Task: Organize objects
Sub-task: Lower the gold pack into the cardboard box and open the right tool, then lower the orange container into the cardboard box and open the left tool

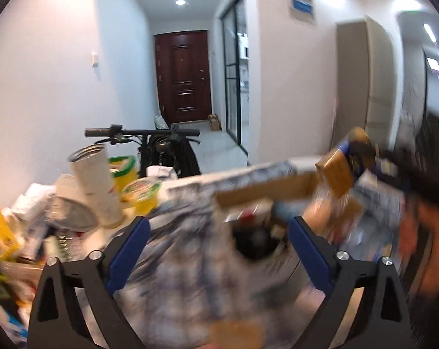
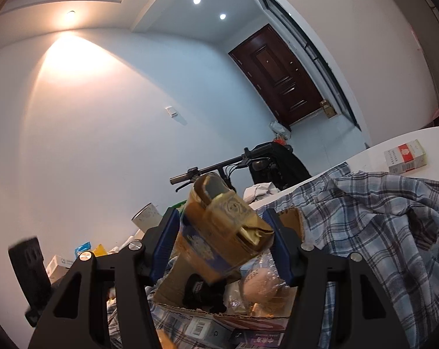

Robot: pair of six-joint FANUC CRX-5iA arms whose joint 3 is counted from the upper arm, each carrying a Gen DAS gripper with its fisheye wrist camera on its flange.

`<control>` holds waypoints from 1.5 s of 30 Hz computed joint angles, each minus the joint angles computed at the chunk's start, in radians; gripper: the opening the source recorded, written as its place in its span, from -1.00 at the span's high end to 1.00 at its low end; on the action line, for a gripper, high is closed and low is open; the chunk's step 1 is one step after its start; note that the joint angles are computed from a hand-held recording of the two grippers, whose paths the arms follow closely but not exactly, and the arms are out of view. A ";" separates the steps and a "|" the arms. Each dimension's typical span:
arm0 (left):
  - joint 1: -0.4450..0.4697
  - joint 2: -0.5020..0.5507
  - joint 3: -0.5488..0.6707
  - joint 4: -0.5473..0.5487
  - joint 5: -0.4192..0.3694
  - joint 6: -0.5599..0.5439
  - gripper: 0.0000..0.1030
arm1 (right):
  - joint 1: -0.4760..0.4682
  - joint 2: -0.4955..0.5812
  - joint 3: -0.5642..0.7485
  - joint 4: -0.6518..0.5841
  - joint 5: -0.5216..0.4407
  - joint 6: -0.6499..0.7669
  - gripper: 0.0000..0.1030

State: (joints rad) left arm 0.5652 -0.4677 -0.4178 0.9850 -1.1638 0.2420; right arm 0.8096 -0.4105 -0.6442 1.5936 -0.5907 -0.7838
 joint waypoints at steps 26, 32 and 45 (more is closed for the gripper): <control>-0.132 0.044 0.070 -0.564 -0.109 0.166 -0.28 | 0.044 0.013 0.026 -0.098 -0.025 0.083 -0.64; -0.077 -0.018 0.010 -0.464 -0.074 0.091 -0.28 | 0.046 0.008 0.023 -0.105 -0.033 0.071 -0.65; 0.032 -0.044 -0.021 -0.176 -0.187 0.024 -0.28 | 0.048 0.008 0.026 -0.116 -0.041 0.076 -0.65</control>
State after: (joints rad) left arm 0.5976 -0.5120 -0.4388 0.8088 -1.3508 0.2656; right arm 0.8577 -0.4029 -0.6187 1.4780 -0.6312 -0.7075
